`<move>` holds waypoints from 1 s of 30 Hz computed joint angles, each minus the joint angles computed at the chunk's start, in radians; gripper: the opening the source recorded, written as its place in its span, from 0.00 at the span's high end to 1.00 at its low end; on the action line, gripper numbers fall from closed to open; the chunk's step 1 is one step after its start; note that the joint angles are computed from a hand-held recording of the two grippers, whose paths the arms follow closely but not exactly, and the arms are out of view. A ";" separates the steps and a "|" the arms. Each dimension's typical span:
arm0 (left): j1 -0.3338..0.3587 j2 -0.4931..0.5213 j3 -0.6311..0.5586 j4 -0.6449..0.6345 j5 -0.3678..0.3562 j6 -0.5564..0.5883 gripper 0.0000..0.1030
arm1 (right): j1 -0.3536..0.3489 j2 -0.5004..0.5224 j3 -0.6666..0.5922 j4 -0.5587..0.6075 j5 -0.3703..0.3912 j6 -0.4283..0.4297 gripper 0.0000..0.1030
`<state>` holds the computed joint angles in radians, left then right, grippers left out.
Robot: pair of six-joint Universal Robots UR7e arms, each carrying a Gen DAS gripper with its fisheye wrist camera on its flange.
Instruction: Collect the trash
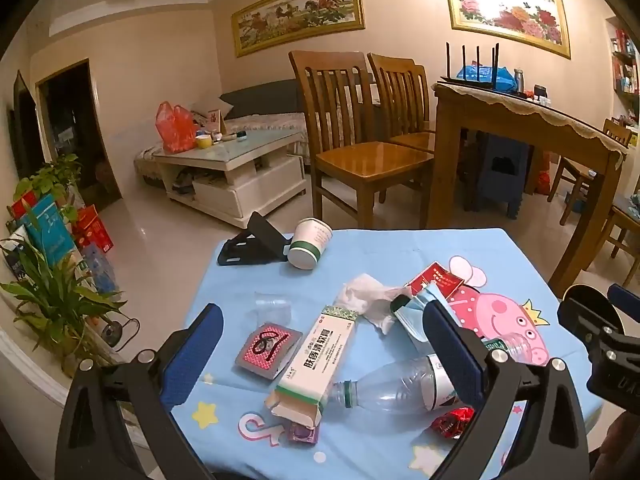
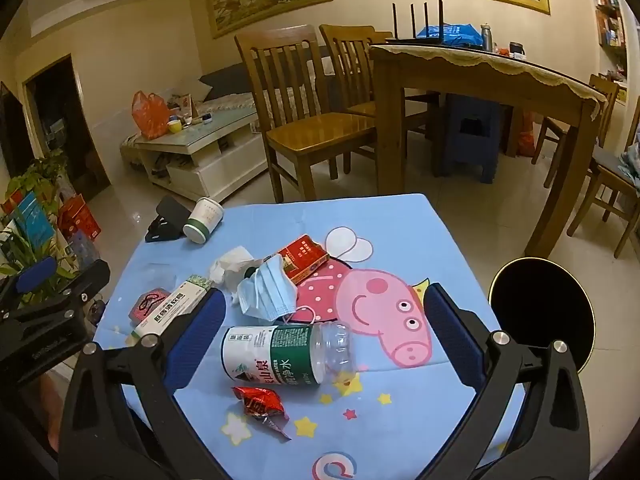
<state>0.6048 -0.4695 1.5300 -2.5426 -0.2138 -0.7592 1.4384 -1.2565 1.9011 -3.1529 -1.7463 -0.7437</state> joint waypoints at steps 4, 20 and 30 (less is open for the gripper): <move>0.003 -0.012 0.003 0.001 -0.036 -0.006 0.06 | 0.010 0.007 0.003 -0.020 -0.007 -0.006 0.05; 0.005 -0.003 -0.003 -0.009 -0.050 -0.002 0.06 | 0.015 0.010 0.015 -0.066 -0.017 -0.027 0.05; 0.008 0.003 -0.008 -0.017 -0.057 0.005 0.06 | 0.012 0.012 0.013 -0.062 -0.016 -0.026 0.05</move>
<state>0.6125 -0.4668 1.5221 -2.5592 -0.2706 -0.7542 1.4502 -1.2444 1.9142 -3.2146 -1.7624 -0.7696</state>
